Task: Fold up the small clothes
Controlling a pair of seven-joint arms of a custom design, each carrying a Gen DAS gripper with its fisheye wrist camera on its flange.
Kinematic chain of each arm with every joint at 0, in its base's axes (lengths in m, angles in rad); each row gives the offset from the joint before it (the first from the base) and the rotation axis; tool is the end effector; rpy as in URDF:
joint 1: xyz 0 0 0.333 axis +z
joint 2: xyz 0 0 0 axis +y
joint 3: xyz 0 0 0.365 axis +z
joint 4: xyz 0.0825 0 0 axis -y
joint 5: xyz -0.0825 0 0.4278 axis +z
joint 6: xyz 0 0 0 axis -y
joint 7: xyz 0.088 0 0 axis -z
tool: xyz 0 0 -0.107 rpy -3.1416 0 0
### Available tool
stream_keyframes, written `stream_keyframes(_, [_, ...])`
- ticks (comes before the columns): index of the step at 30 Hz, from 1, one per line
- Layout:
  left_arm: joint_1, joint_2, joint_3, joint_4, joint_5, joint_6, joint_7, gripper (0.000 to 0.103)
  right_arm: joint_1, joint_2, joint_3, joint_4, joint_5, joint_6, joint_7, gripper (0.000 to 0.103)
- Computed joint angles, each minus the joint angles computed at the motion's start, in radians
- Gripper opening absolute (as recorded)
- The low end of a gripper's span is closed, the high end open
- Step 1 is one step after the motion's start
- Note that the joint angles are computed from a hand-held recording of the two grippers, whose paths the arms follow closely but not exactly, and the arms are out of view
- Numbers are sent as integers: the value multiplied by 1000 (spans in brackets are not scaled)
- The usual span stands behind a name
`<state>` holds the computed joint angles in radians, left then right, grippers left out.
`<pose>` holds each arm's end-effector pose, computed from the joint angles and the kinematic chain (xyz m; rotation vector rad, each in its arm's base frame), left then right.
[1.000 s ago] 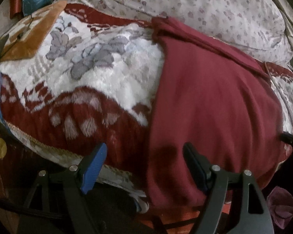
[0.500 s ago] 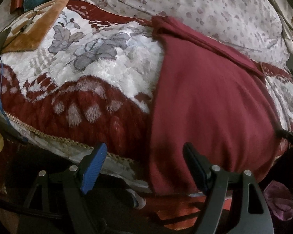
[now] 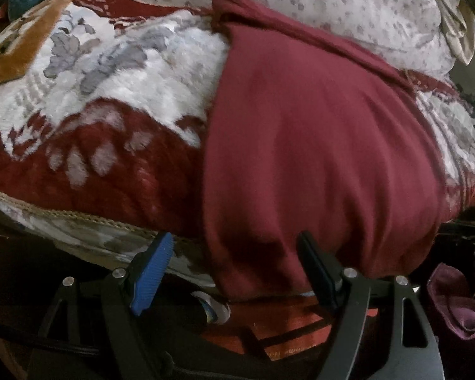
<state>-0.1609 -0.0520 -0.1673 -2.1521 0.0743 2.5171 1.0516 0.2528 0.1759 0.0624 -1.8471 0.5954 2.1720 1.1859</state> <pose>0.5657 -0.1947 0.4943 -2.1771 1.8951 -0.5366 0.6326 0.2266 0.4789 -2.1940 1.4685 0.3421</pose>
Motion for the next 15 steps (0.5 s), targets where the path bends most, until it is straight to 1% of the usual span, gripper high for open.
stream_keyframes(2, [-1,15,-3,13,8,-14,-1,79,5,-1,3,1,-6,2,-3,75])
stream_keyframes(5, [-3,24,-7,20,-8,-19,28,79,11,-5,5,-5,-18,8,-6,76])
stream_keyframes(6, [-3,27,-9,24,-4,-22,30,79,10,-4,7,-3,-10,-6,-20,75])
stream_keyframes(7, [-4,30,-10,27,2,-27,33,79,2,4,11,8,20,-47,-44,75])
stream_keyframes(8, [-4,31,-12,28,7,-28,30,79,0,11,14,17,36,-70,-56,74])
stream_keyframes(10, [-4,36,-13,31,3,-29,29,79,7,19,15,23,33,-75,-68,74])
stream_keyframes(13, [1,47,-12,38,-22,-35,26,79,13,40,15,38,29,-85,-55,69])
stream_keyframes(15, [4,47,-12,34,-44,-28,37,79,16,43,19,37,38,-83,-71,62])
